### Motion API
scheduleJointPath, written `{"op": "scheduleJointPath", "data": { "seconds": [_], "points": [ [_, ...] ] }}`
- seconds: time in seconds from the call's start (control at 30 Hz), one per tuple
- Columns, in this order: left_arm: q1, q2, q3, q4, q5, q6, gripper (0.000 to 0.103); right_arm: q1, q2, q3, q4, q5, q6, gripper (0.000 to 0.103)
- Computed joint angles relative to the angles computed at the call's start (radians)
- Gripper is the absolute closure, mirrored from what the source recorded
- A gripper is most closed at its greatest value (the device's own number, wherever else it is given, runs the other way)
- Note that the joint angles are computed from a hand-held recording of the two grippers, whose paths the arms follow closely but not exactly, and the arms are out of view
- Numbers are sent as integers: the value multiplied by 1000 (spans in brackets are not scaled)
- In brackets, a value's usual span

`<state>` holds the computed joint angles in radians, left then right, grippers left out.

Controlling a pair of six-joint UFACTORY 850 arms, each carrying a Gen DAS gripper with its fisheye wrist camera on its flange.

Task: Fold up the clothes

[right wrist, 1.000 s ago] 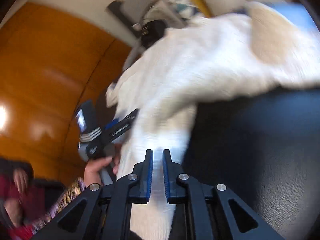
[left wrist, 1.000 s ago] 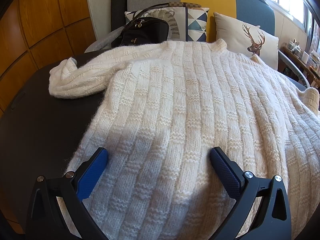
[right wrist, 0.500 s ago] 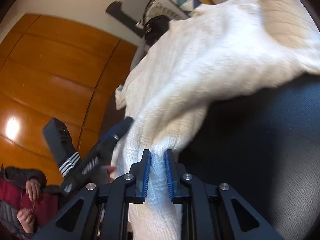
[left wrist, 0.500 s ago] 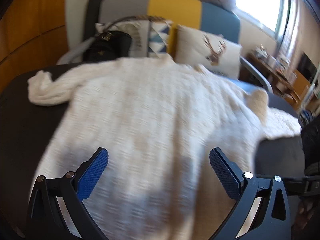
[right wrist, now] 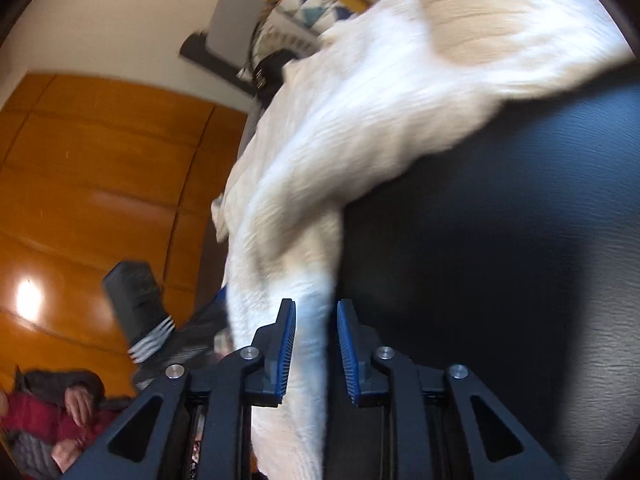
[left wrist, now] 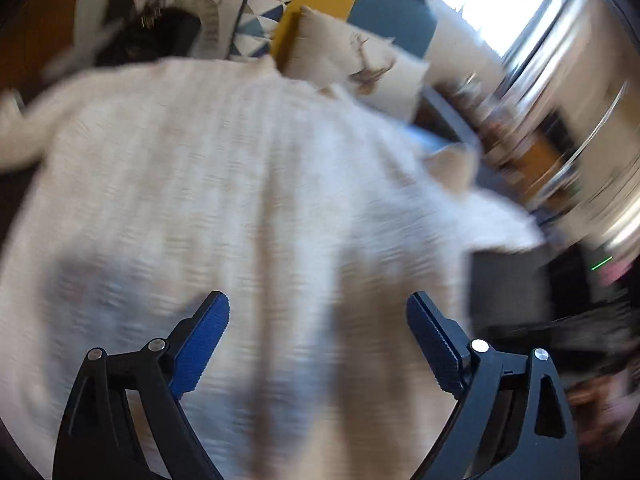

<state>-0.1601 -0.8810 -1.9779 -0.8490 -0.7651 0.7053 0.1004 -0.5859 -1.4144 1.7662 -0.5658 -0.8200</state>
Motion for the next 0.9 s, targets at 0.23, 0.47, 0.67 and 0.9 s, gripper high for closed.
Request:
{"op": "scheduleJointPath", "data": {
  "seconds": [0.23, 0.47, 0.67, 0.9],
  "points": [
    [-33, -30, -74, 136, -119, -47, 10, -10, 28, 35, -11, -28, -16, 80],
    [-40, 6, 12, 117, -40, 25, 82, -19, 42, 51, -113, -35, 35, 80],
    [69, -134, -128, -211, -302, -94, 87, -9, 13, 48, -42, -67, 9, 80],
    [114, -166, -108, -366, -402, -102, 88, -15, -37, 25, 77, -188, -100, 79]
  ]
}}
